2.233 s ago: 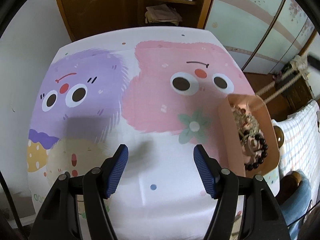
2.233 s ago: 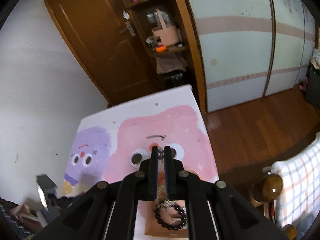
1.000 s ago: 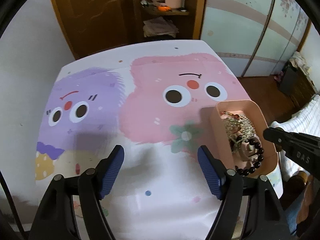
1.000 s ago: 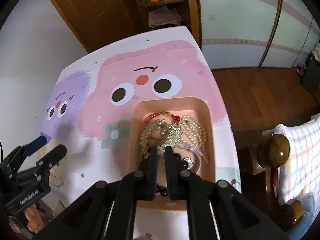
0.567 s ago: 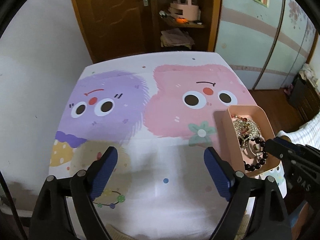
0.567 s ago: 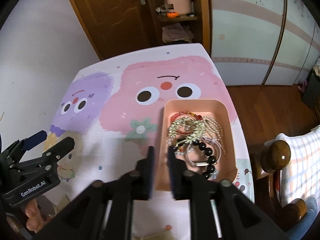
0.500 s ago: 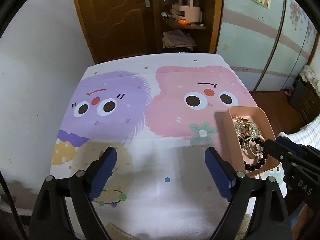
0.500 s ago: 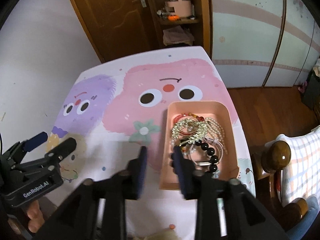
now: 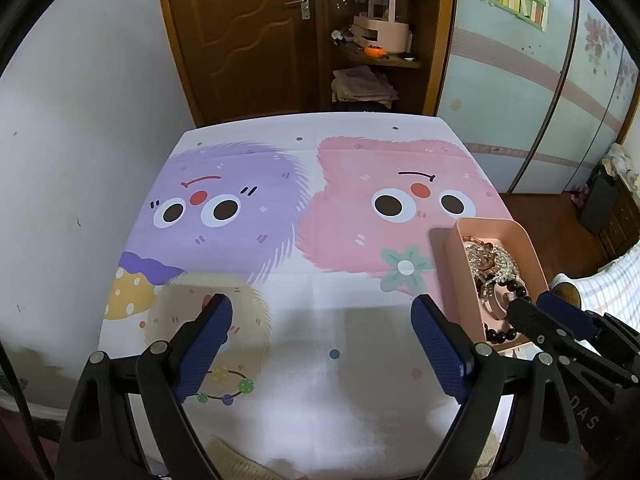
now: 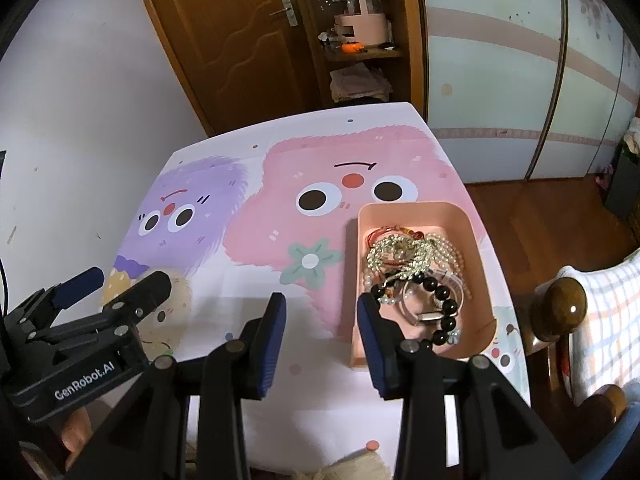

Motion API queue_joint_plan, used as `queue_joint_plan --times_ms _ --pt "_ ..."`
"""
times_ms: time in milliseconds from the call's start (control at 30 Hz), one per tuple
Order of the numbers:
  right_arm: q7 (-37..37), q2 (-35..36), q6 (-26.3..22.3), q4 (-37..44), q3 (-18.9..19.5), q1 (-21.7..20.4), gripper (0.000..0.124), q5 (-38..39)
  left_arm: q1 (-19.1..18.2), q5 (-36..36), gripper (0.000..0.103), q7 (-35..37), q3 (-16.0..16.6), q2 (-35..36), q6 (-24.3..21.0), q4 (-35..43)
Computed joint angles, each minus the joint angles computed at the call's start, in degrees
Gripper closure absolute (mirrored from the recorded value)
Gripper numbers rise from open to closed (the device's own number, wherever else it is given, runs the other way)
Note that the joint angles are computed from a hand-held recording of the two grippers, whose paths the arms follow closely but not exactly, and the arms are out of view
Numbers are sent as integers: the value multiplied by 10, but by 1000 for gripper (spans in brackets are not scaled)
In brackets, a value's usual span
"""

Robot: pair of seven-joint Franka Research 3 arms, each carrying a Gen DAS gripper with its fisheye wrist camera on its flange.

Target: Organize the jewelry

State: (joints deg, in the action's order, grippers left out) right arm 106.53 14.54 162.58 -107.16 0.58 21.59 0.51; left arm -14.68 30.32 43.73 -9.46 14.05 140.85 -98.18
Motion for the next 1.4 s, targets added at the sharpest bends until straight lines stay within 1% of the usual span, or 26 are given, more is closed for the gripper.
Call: queue_joint_plan --times_ms 167,667,1400 --pt "3 0 3 -1 -1 3 87 -1 -2 9 13 -13 2 -3 4 -4" --pt "29 -2 10 -1 -8 14 87 -30 -3 12 13 -23 1 -3 6 -5" --pt "33 -2 12 -1 -7 16 87 -39 -3 12 13 -38 0 -7 7 -10"
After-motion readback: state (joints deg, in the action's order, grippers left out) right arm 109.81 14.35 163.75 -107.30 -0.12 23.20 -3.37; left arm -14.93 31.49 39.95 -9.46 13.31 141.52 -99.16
